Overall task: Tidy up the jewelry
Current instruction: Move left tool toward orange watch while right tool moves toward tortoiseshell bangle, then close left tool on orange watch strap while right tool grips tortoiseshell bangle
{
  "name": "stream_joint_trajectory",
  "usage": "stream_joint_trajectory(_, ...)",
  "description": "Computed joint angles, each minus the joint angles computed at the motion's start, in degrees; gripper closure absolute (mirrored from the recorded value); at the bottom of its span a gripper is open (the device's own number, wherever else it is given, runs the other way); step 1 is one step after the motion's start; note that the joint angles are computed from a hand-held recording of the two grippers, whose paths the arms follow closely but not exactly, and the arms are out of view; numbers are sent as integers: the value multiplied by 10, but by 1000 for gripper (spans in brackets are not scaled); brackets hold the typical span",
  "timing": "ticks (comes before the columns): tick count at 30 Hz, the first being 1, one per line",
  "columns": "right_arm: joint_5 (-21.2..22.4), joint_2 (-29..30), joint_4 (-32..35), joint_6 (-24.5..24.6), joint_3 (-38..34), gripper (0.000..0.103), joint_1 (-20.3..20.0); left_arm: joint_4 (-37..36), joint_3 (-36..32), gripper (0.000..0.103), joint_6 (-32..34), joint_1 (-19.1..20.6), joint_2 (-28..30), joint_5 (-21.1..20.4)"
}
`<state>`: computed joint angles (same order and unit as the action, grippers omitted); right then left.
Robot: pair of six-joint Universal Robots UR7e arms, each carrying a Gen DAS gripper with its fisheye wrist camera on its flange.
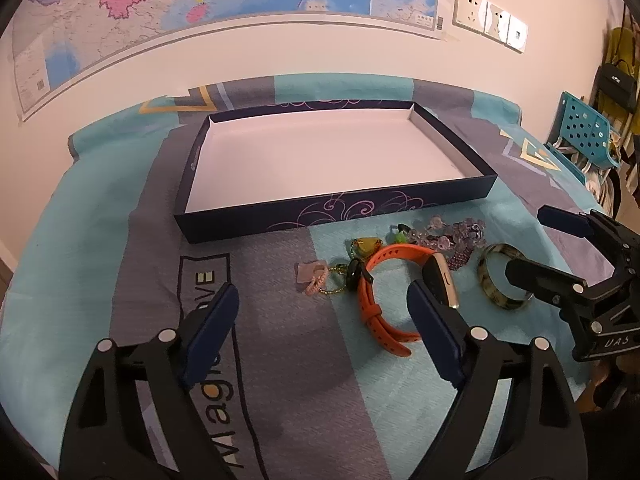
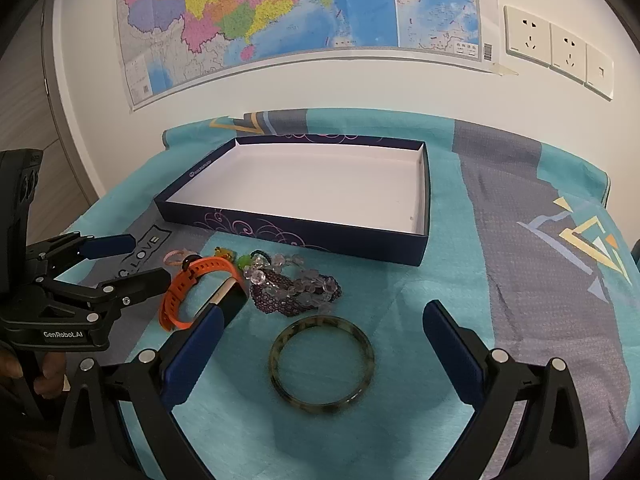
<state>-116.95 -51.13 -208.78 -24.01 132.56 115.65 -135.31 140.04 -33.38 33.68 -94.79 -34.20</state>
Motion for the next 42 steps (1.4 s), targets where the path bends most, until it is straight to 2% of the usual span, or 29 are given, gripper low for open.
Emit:
stream_joint_trajectory(11, 5, -11, 16, 1, 1, 8, -13, -3, -3, 24, 12, 3, 7, -16)
stream_joint_trajectory(17, 8, -18, 28, 4, 5, 15, -22, -9, -1, 27, 21, 3, 8, -24)
stream_joint_trajectory(20, 5, -20, 38, 4, 5, 21, -24, -17, 0, 31, 33, 6, 10, -34)
stream_joint_trajectory(23, 5, -21, 43, 0, 5, 26, -25, -25, 1, 44, 39, 9, 12, -43)
stream_joint_trajectory(26, 3, -22, 60, -1, 1, 37, -25, -31, 1, 51, 43, 19, 9, -63)
stream_joint_trajectory(29, -1, -20, 69, -3, -1, 40, -24, -44, 3, 57, 52, 27, 5, -82)
stream_joint_trajectory(31, -2, -19, 72, -5, -3, 47, -24, -61, 3, 71, 65, 36, 4, -106)
stream_joint_trajectory(32, -4, -18, 76, -6, -4, 49, -24, -68, 3, 73, 70, 40, 5, -116)
stream_joint_trajectory(35, -7, -17, 89, -7, -8, 64, -25, -74, 2, 78, 79, 44, 5, -129)
stream_joint_trajectory(38, -14, -17, 92, -14, -10, 72, -25, -78, 1, 83, 89, 46, 6, -139)
stream_joint_trajectory(40, -12, -22, 100, -15, -9, 88, -26, -78, 0, 86, 94, 48, 7, -140)
stream_joint_trajectory(42, -2, -32, 113, -11, -6, 96, -31, -74, -3, 89, 97, 49, 5, -142)
